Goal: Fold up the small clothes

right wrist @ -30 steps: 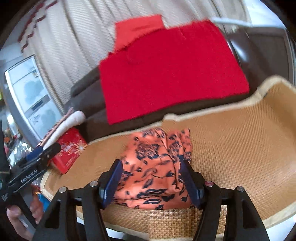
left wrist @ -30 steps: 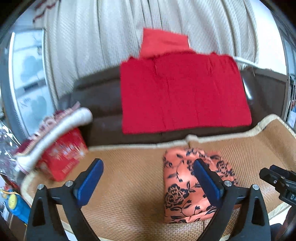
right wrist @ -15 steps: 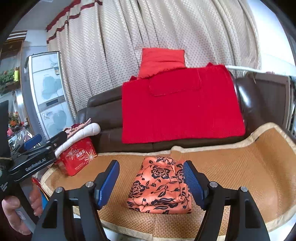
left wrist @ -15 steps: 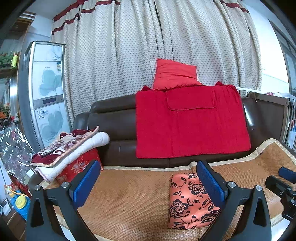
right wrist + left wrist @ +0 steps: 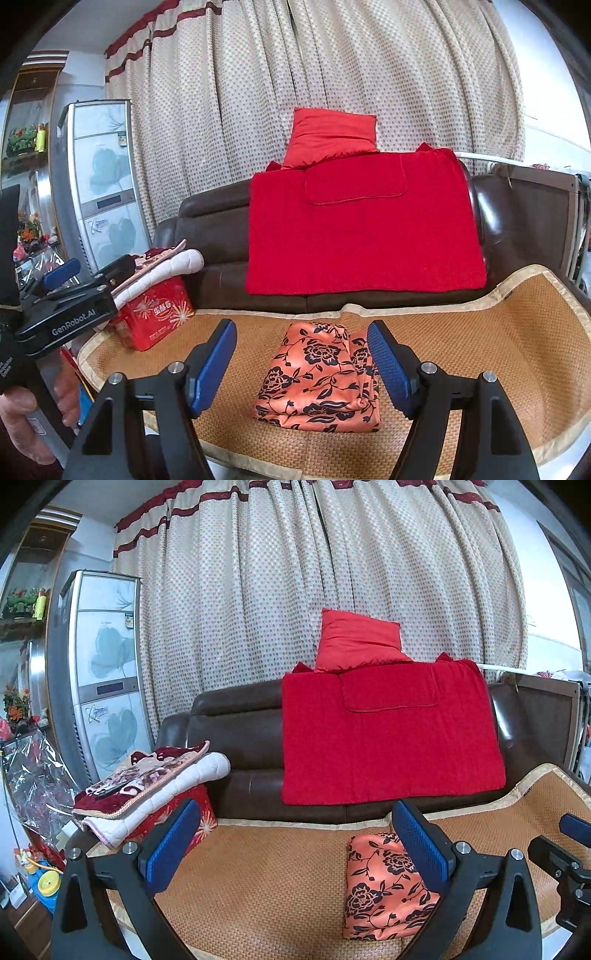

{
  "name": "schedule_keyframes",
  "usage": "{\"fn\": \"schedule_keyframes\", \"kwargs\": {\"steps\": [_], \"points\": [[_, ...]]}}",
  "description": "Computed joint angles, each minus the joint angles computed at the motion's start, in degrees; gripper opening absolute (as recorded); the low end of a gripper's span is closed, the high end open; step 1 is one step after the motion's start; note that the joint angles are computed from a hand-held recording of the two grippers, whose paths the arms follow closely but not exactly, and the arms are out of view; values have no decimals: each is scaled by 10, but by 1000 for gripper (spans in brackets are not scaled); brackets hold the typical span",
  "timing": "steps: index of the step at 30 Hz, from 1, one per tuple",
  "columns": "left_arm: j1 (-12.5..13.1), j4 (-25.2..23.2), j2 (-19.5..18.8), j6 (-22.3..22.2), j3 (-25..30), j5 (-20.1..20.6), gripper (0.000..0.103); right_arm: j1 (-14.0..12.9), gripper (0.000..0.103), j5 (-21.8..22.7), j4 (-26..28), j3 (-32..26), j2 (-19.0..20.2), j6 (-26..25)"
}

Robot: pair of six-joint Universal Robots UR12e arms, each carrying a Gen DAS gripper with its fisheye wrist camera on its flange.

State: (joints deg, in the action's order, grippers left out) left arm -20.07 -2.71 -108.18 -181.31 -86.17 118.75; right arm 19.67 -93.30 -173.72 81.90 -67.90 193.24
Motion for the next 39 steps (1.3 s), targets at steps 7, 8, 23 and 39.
{"fn": "schedule_keyframes", "kwargs": {"steps": [7,8,23,39], "points": [[-1,2,1,1,-1,2,103,2,76,-4,-4,1,-1,-6],[-1,2,1,2,-1,1,103,2,76,-4,-4,1,-2,-7],[-2,1,4,7,-4,-8,103,5,76,-18,-6,2,-3,-15],[-1,-1,6,2,-8,-4,103,11,76,-58,0,-1,-3,-1]]}}
